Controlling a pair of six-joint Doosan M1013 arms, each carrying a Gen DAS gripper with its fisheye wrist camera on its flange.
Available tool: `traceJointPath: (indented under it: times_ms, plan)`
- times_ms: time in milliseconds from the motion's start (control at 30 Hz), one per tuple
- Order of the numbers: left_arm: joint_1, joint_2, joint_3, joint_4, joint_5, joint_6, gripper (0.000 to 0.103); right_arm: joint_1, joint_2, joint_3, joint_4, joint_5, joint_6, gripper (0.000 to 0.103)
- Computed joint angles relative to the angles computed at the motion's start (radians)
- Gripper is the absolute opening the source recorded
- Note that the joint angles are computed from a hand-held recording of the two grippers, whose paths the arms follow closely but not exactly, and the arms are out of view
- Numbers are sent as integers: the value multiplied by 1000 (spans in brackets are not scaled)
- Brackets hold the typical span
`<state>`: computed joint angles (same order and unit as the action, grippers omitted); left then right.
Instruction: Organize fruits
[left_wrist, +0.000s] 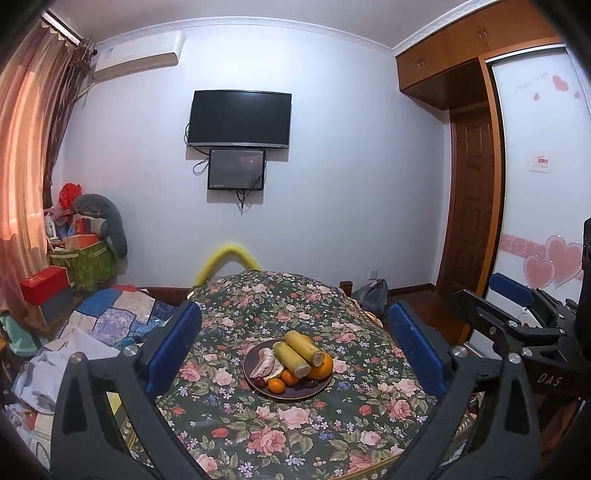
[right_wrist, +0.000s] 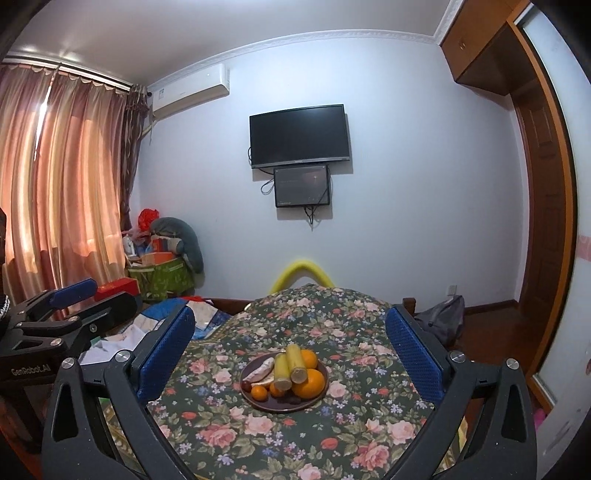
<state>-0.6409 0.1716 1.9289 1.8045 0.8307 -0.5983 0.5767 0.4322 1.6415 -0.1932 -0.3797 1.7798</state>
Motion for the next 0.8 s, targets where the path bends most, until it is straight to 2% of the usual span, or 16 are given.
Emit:
traceJointPath:
  times_ms: [333, 800]
  plan:
    - [4, 4, -2, -7, 0, 3, 103, -2, 2, -7, -27, 19, 33, 103]
    - [7, 3, 2, -1, -4, -10, 103, 1, -4, -4, -10, 21, 7, 103]
